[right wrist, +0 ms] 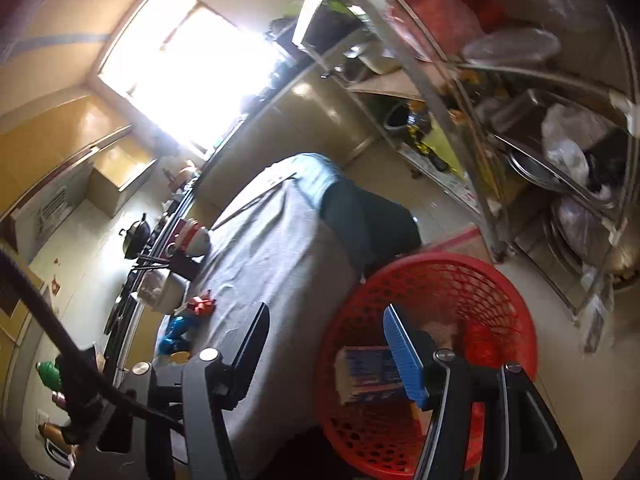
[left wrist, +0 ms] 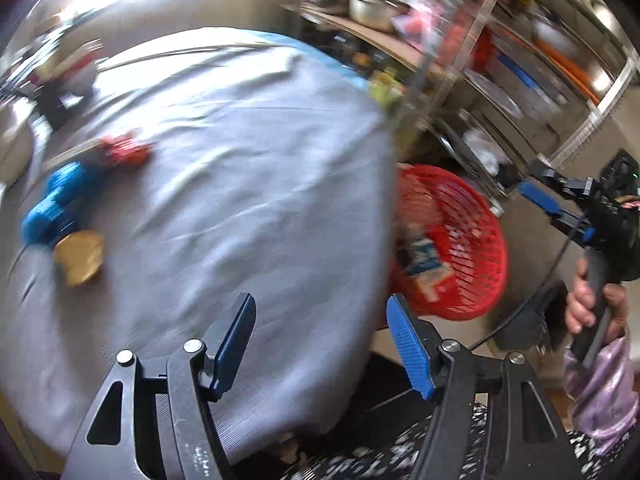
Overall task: Collect trash
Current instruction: 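Move both tools back over the table toward the orange bag and peel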
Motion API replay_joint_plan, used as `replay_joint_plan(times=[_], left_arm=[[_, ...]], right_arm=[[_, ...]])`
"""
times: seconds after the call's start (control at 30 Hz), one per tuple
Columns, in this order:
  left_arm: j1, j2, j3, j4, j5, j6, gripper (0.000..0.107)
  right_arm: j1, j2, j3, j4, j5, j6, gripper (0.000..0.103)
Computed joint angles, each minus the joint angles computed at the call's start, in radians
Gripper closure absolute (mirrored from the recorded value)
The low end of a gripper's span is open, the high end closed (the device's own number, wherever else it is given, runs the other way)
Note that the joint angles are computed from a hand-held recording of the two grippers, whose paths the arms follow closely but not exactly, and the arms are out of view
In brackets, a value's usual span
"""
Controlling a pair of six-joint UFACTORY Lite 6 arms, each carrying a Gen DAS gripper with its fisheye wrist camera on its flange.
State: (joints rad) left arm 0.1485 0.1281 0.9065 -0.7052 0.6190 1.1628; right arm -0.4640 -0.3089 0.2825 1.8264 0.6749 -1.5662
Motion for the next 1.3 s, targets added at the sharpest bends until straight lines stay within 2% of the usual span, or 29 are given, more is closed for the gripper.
replay_joint_plan(times=[0.23, 0.43, 0.63, 0.87, 1.1, 1.3], left_arm=[[0.386, -0.103, 0.003, -0.105, 0.005, 0.205, 0.038], [0.609, -0.021, 0.152, -0.139, 0.057, 0.261, 0.038], [0.704, 0.049, 0.295, -0.158, 0.068, 0.251, 0.038], [0.759, 0.146, 0.433, -0.178, 0.041, 0.237, 0.038], [0.752, 0.323, 0.608, -0.092, -0.007, 0.145, 0.037], [0.709, 0.53, 0.838, 0.059, -0.016, -0.081, 0.037]], right_arm=[[0.277, -0.15, 0.077, -0.001, -0.177, 0.156, 0.04], [0.474, -0.108, 0.216, 0.023, -0.32, 0.2, 0.04], [0.567, 0.02, 0.421, -0.089, -0.395, 0.316, 0.04], [0.678, 0.214, 0.68, -0.335, -0.461, 0.545, 0.039], [0.729, 0.476, 0.941, -0.548, -0.464, 0.754, 0.039], [0.759, 0.767, 1.209, -0.643, -0.427, 0.876, 0.039]])
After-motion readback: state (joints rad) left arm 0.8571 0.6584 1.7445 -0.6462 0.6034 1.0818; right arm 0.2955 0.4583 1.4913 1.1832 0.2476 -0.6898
